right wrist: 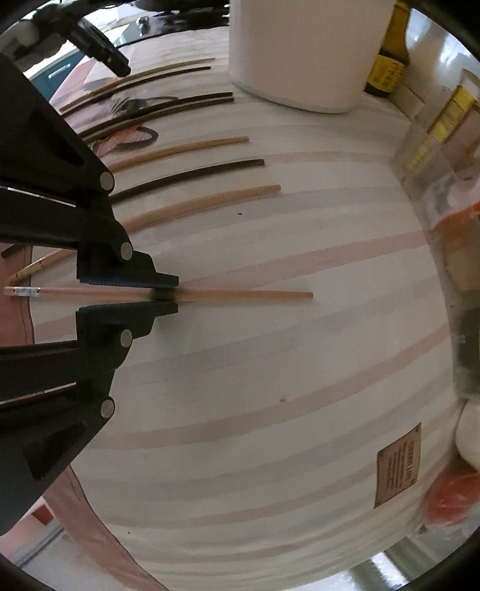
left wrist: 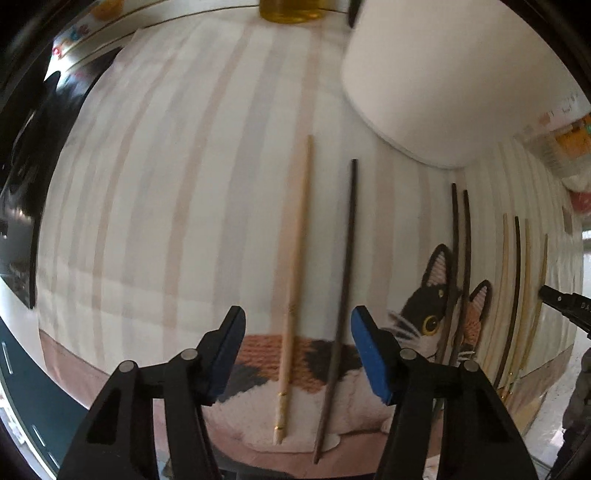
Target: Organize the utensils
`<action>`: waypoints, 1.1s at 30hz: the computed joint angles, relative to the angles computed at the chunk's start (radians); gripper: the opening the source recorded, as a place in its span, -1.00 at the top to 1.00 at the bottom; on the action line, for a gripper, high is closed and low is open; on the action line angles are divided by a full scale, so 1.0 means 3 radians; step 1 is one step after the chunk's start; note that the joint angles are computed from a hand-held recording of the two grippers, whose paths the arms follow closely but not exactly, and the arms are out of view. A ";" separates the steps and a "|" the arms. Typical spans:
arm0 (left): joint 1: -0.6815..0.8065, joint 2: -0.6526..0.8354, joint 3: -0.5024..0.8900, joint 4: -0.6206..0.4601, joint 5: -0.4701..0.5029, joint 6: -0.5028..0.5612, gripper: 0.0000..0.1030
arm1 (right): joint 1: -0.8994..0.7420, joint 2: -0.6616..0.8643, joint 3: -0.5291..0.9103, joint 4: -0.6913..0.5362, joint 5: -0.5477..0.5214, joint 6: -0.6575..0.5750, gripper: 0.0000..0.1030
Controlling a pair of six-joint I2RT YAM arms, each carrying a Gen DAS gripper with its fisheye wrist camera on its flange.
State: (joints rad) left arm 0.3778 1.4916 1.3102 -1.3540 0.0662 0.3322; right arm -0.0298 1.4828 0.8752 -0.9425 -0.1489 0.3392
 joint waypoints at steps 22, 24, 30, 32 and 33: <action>-0.0539 0.0297 -0.0142 0.0499 -0.0224 -0.0306 0.90 | 0.0110 0.0240 0.0223 -0.0143 0.0007 -0.0161 0.86; -0.0629 0.0352 -0.0079 0.0528 -0.0258 -0.0343 0.90 | 0.0106 0.0288 0.0272 -0.0161 0.0008 -0.0197 0.86; -0.0746 0.0209 -0.0050 0.0478 -0.0182 -0.0478 0.91 | 0.0170 0.0188 0.0220 -0.0123 0.0051 -0.0209 0.87; -0.0610 0.0082 -0.0035 0.0416 -0.0125 -0.0369 0.91 | 0.0195 0.0053 0.0160 -0.0110 0.0018 -0.0165 0.87; -0.0581 0.0051 0.0009 0.0377 -0.0097 -0.0358 0.91 | 0.0210 -0.0030 0.0145 -0.0127 0.0009 -0.0146 0.87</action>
